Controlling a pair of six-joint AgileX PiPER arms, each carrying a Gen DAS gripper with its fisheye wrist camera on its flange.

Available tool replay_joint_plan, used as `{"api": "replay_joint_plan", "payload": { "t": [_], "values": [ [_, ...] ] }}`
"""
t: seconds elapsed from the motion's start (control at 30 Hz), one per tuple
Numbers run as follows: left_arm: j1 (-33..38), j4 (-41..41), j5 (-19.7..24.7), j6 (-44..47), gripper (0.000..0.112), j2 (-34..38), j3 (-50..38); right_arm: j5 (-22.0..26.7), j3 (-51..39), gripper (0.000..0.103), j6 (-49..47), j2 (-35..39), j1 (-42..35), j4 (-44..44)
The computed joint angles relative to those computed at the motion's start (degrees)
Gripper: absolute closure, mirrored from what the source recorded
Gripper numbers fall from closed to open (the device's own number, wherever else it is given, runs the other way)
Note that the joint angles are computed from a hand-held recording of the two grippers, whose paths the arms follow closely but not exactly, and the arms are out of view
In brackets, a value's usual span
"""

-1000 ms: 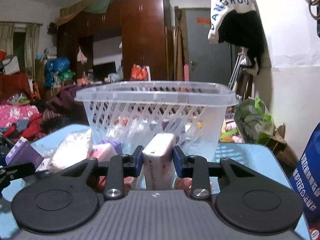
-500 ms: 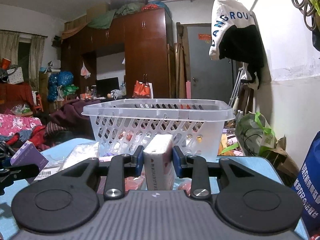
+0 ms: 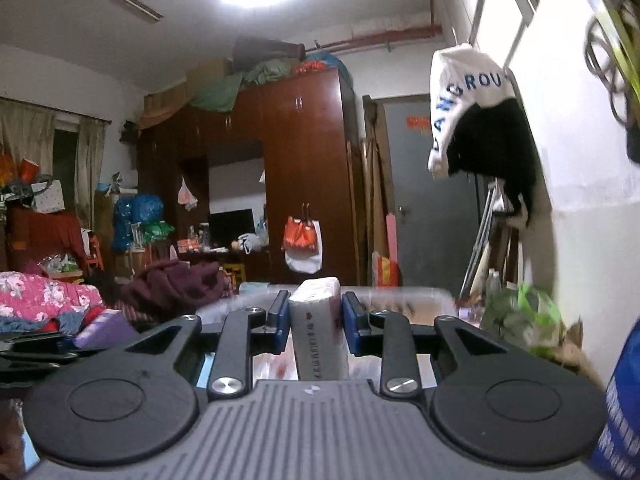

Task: Organize objects
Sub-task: 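Grasp purple 'na' box with left tool while right tool grasps small white box, drop into basket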

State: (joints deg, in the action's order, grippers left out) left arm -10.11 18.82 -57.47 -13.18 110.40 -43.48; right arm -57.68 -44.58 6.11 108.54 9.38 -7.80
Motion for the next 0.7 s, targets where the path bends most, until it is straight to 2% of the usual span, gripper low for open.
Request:
{"api": "replay_joint_plan", "payload": {
  "t": [0.07,0.13,0.17,0.2,0.27,0.33,0.37,0.4,0.43,0.47,0.53,0.6,0.7],
  "values": [
    [-0.94,3.35,9.54,-5.30,0.068,-0.61,-8.23,6.11,-5.64,0.073,-2.78,-0.85,0.83,2.82],
    [-2.86,5.11,20.06,-9.86,0.068,1.17,-18.46,14.91,-13.93,0.073,-5.72,0.43,1.29,5.98],
    [-3.66,6.16,25.01,-12.17,0.068,2.54,-23.38,18.79,-18.09,0.073,-4.25,1.76,0.60,4.63],
    [-4.48,6.46,29.06,-13.69,0.068,4.29,-28.07,23.29,-22.64,0.073,-4.21,3.56,0.28,4.08],
    [-5.88,5.46,35.40,-13.72,0.068,7.54,-35.16,28.67,-28.45,0.073,-9.78,6.72,0.75,8.33],
    [-6.93,8.04,42.70,-16.13,0.065,11.23,-42.43,34.37,-33.06,0.071,-9.72,9.50,0.45,7.18],
    [-7.08,12.23,45.54,-19.87,0.057,12.69,-45.19,35.57,-34.43,0.066,-6.57,10.63,-0.02,4.55],
    [-7.14,14.41,47.67,-21.99,0.045,13.97,-47.25,34.48,-34.24,0.059,-5.34,11.18,-0.25,4.22],
    [-6.84,14.30,48.03,-22.13,0.043,14.23,-47.17,33.17,-33.28,0.034,-4.90,11.16,-0.35,4.70],
    [-6.27,11.90,46.11,-20.17,0.043,13.64,-45.22,31.92,-31.62,0.014,-3.64,10.60,-0.54,4.33],
    [-4.66,10.61,38.79,-17.88,0.043,10.74,-38.18,25.91,-24.94,0.009,-2.47,7.95,-1.41,2.57],
    [-3.04,10.33,32.11,-15.28,0.035,6.81,-29.81,21.07,-17.44,0.000,-2.43,4.69,-2.31,0.99],
    [-1.18,5.92,23.58,-7.96,0.023,1.92,-17.59,14.29,-6.99,0.000,-2.71,2.00,-4.13,-0.76]
  ]
}}
